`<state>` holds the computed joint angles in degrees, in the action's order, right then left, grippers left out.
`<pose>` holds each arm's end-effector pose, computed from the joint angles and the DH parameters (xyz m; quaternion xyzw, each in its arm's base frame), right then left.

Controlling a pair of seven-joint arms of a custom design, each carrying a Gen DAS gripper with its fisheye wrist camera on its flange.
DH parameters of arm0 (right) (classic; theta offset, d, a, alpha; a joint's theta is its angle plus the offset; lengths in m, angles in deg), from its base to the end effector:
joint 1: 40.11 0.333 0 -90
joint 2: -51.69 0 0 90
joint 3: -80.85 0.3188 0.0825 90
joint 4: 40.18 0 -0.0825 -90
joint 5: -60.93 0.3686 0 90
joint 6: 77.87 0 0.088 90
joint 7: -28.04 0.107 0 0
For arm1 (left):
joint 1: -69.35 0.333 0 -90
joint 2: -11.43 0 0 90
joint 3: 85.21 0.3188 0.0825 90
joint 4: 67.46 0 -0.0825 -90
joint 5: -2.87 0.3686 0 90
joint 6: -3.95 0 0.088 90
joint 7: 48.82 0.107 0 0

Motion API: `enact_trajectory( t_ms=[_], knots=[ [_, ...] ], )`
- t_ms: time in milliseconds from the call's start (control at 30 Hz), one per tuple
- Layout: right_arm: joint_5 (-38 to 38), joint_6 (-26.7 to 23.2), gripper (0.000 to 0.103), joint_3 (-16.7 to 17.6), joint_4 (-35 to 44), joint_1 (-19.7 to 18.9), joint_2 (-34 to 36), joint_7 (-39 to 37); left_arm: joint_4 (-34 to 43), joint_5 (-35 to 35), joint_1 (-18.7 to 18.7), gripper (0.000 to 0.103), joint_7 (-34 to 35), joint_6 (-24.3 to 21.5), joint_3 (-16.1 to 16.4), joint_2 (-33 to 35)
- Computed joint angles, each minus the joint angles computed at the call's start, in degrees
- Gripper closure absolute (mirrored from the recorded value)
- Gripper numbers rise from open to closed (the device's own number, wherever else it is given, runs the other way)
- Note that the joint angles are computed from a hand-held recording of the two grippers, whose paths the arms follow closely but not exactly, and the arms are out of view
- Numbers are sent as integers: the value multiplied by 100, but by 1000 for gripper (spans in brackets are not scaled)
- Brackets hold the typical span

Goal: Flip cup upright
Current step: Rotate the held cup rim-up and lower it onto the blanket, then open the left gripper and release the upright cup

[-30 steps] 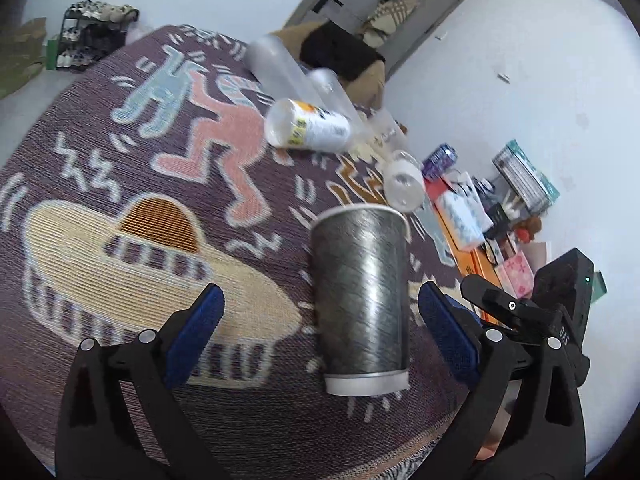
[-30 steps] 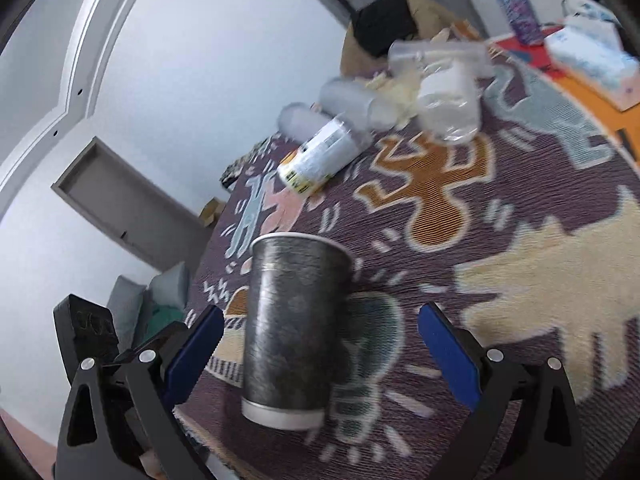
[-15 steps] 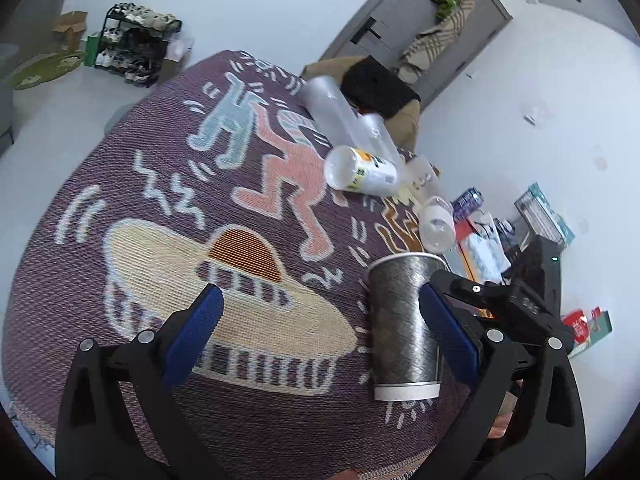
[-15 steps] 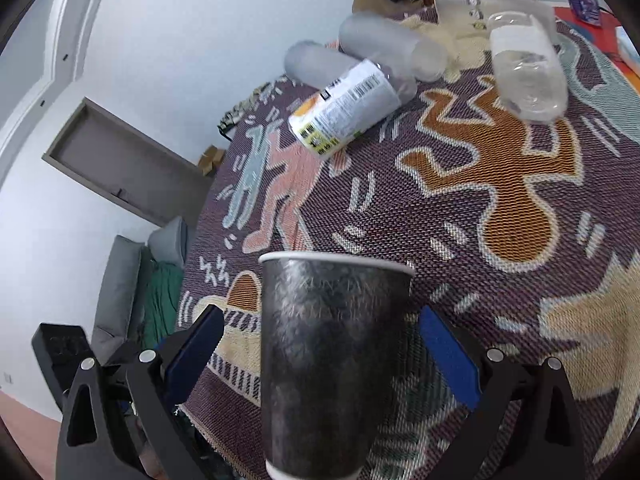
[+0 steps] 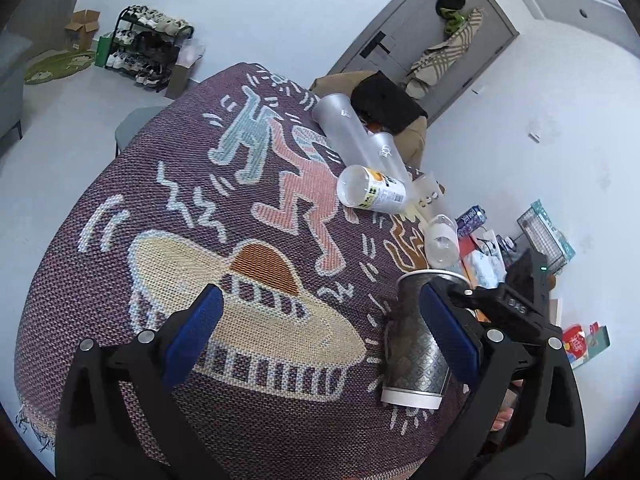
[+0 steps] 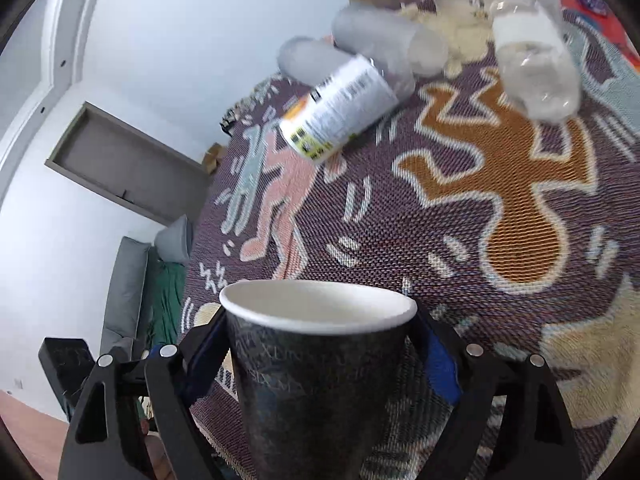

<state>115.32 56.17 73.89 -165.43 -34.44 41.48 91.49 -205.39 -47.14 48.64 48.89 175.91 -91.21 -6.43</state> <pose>0.5147 -0.0017 0.5131 -0.5985 0.6873 0.0766 0.4043 0.4400 -0.1639 0.5303 -0.6878 0.5622 -0.4561 0.0528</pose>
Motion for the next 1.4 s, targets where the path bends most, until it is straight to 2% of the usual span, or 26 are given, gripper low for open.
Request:
enact_trajectory(
  t_ms=[167, 233, 300, 400, 533, 667, 733, 800, 933, 967, 1067, 1133, 1233, 1400],
  knots=[
    [-34, 622, 24, -21, -509, 84, -637, -280, 111, -98, -123, 6, 175, 3, 2, 94],
    [-135, 978, 24, -28, -719, 179, -950, -402, 116, 62, -30, 6, 60, 47, -127, 114],
    [-293, 1310, 24, -47, -890, 280, -1188, -453, 57, 592, 234, 6, -327, 160, -421, 96],
    [-620, 1740, 24, -37, -1080, 405, -1431, -392, 39, 1165, 385, 6, -713, 193, -587, 92],
    [-880, 2268, 24, -105, -1292, 624, -1633, -332, -28, 2088, 777, 6, -1421, 287, -942, 28],
    [-1102, 3037, 24, -181, -1550, 914, -1803, -347, -82, 3073, 1341, 6, -2165, 327, -1428, -51],
    [-1160, 3522, 24, -252, -1701, 1130, -1879, -408, -95, 3394, 1460, 6, -2403, 327, -1531, -77],
    [-1176, 4168, 24, -341, -1839, 1430, -1878, -530, -106, 3559, 1393, 6, -2517, 332, -1463, -73],
    [-1359, 5015, 24, -660, -1989, 2046, -1806, -722, -117, 3782, 1300, 6, -2703, 292, -1339, -59],
    [-1458, 5231, 24, -684, -2039, 2142, -1766, -743, -120, 3822, 1286, 6, -2739, 274, -1314, -63],
    [-1753, 5655, 24, -525, -2160, 2091, -1604, -651, -141, 3925, 1263, 6, -2825, 268, -1268, -77],
    [-1910, 5748, 24, -526, -2215, 2108, -1561, -552, -158, 3966, 1246, 6, -2857, 261, -1237, -89],
    [-2128, 5820, 24, -793, -2335, 2384, -1602, -363, -176, 3966, 1183, 6, -2864, 246, -1170, -97],
    [-2337, 5942, 22, -522, -2671, 2089, -1804, 17, -129, 4017, 1147, 6, -2882, 203, -1171, -40]
  ],
)
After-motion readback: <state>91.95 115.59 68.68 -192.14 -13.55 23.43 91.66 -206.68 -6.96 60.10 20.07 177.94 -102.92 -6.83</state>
